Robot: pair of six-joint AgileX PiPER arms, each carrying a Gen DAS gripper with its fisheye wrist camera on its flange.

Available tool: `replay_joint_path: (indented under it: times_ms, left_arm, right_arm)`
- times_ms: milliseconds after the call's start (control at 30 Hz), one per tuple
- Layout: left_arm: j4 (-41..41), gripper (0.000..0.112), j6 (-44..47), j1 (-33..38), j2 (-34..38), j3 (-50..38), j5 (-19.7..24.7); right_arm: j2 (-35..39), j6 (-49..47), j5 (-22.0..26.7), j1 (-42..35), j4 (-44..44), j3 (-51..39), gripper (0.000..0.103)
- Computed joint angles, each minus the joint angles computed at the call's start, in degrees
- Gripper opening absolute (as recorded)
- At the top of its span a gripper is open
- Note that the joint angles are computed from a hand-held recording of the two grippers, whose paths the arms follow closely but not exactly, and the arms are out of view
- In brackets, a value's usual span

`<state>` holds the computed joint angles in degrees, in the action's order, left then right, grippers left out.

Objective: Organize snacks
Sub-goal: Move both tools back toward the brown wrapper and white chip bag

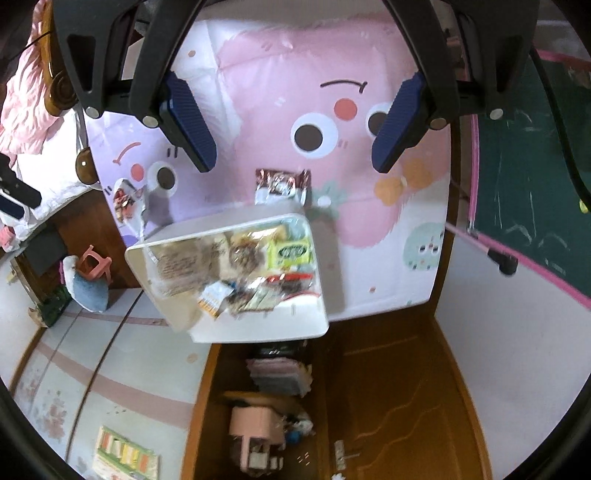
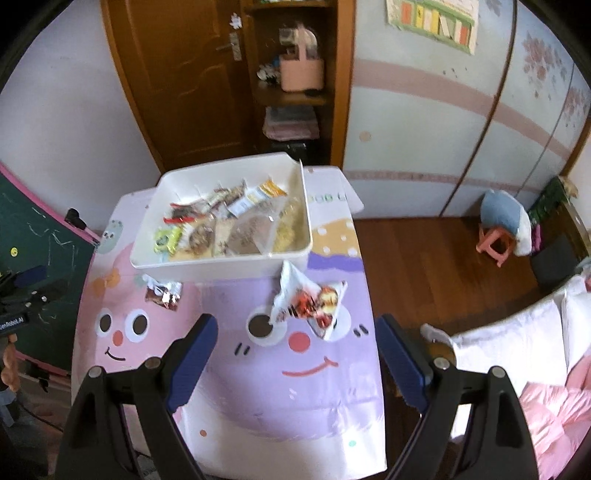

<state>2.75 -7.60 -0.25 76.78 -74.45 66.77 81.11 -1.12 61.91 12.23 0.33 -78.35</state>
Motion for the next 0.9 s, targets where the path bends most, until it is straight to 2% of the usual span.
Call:
replay_joint_path:
  times_ms: [300,367,433,700,900]
  left_arm:
    - [-1.46,0.085,-1.29,2.35,2.00,8.41,-5.56]
    - [-1.79,0.085,-1.69,2.43,3.14,10.05,-7.66]
    - [-2.52,0.085,-2.04,2.64,4.59,11.45,-9.84]
    - [-4.04,0.085,-3.77,3.82,14.09,14.54,-19.17]
    - [-3.97,0.085,-6.39,5.05,21.05,14.15,-25.27]
  right_arm:
    - [1.55,-0.10,-5.82,-1.42,1.76,7.52,0.089]
    - [2.61,-0.17,-7.36,-1.36,2.03,8.40,0.094]
    - [4.11,-0.19,-8.75,-1.32,2.15,8.75,0.095]
    - [13.82,-0.25,-12.16,-2.05,2.82,5.85,0.095]
    - [23.25,0.88,-12.26,-2.99,2.27,0.39,0.095]
